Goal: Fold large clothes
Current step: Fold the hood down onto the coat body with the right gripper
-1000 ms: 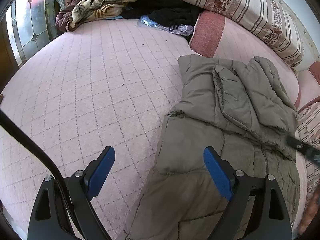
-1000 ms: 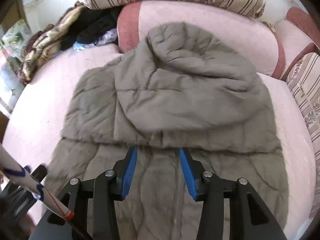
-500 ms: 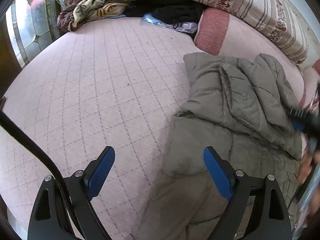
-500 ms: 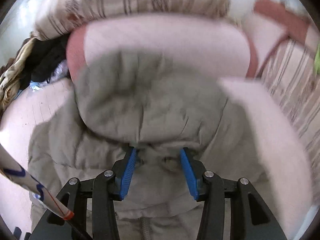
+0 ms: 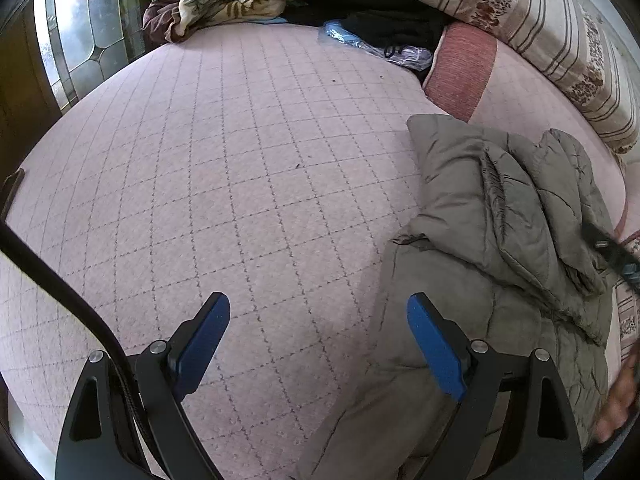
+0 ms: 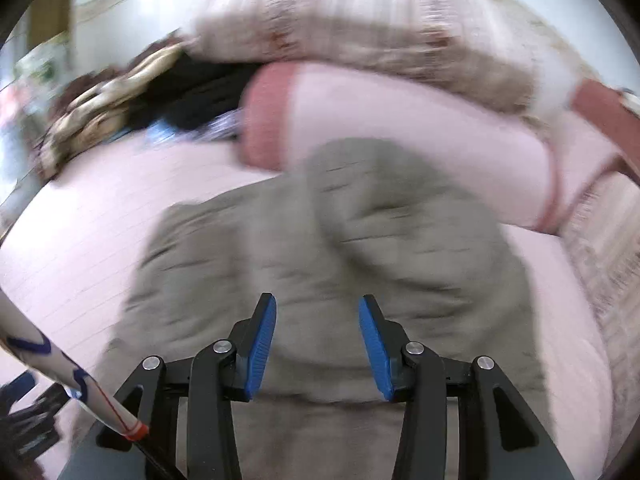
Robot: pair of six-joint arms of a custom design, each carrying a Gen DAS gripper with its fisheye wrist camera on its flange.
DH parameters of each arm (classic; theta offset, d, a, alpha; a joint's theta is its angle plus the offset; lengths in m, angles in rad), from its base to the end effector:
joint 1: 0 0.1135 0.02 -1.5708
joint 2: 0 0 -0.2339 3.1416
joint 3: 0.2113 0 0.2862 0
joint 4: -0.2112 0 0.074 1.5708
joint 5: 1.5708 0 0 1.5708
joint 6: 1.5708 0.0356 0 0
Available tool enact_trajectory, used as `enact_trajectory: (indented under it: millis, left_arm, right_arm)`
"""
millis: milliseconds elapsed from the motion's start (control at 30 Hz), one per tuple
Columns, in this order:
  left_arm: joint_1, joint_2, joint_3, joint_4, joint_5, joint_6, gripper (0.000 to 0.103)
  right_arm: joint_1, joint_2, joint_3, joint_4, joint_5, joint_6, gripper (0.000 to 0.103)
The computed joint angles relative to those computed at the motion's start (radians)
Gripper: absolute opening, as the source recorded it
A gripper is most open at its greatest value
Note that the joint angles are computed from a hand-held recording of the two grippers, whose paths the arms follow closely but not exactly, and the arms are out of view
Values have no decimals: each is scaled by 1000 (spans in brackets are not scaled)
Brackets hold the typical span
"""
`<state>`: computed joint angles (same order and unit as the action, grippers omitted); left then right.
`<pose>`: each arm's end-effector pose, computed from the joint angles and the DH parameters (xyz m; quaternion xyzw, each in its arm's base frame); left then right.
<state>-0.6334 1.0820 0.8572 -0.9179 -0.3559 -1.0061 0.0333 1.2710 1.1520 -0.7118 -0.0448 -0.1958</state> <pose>0.2015 -0.1326 0.2185 -0.2151 0.9381 -0.0348 0.2691 0.3096 0.0119 0.2824 -0.1146 0.9250 -0.0085 0.3621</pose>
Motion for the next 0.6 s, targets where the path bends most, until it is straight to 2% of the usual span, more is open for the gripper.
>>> enact_trajectory:
  millis: [167,233,300,367,467,533,600]
  left_arm:
    - [-7,4,5,-7,-15,0,90]
    - [-6,9,6,-5,-14,4,90]
    - [-3,12,8,-5,-8,10,90]
    - [2,4,6,-3,1,16,90]
    - [-5,0,10,-5,-8,14,90]
    - [-12,6,14,-6,-8,14,90]
    - [-19,16,19,-6,-9,12,90]
  right_arm:
    - [120,206,40,38,86,124,43]
    - [137,243,52,68,120,148,43]
    - [140,251,90,37,118,139,42]
    - [109,174,70,28,50,125,42]
    - [37,16,1,76,34,82,43]
    - [-12,-23,-15,114,70,64,43]
    - [-68,12,7,137,110,51,44]
